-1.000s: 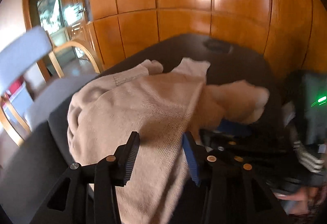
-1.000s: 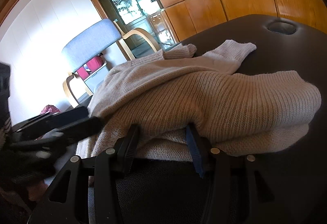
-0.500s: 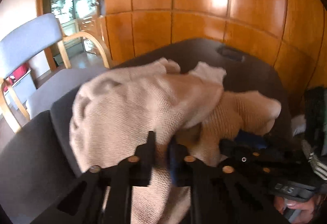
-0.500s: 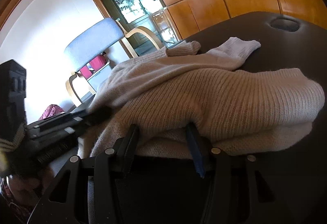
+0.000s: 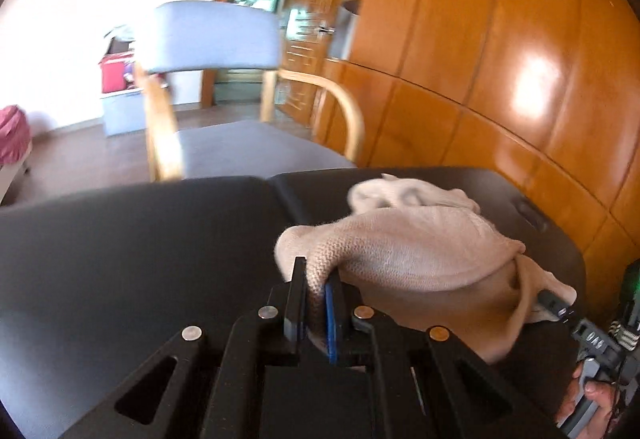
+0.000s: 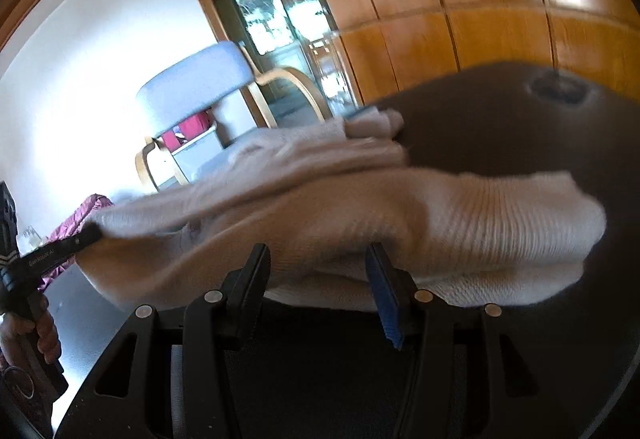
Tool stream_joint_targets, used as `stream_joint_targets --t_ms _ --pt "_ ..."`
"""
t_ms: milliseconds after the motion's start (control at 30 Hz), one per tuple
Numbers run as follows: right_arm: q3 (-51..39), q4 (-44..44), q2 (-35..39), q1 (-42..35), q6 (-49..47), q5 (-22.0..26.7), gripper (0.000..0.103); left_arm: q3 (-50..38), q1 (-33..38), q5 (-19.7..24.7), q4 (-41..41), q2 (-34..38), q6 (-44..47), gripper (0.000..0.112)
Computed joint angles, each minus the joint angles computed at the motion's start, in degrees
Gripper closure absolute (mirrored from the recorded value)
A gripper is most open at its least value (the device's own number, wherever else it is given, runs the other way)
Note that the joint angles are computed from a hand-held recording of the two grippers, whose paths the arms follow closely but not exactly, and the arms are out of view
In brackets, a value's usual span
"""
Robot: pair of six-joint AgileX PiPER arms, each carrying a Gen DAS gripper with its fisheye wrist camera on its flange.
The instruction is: Fold clothes
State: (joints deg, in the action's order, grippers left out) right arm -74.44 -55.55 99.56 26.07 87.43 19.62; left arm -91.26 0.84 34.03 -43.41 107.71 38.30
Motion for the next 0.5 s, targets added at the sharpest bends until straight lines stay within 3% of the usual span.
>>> stream_joint_targets --t_ms 67,200,300,467,500 --pt "-0.6 -3.7 -0.6 1.7 2.1 1.2 0.050 2.3 3.4 0.9 -4.0 -1.1 3.1 0.106" --pt "-5.5 0.3 1.3 3.6 -5.3 5.1 0.036 8.1 11.0 3.1 -12.0 -4.7 9.8 0.106" --pt "-11.3 12.5 4.6 3.9 -18.9 6.7 0.035 13.2 16.8 2.9 -16.2 -7.7 14.6 0.106" --pt "-25.6 28.2 14.1 6.4 -38.0 15.9 0.035 17.7 28.5 6.8 -20.1 -10.2 19.0 0.106" --pt "-26.9 31.2 15.2 6.6 -40.7 15.5 0.034 18.4 30.3 7.2 -20.0 -10.5 19.6 0.106"
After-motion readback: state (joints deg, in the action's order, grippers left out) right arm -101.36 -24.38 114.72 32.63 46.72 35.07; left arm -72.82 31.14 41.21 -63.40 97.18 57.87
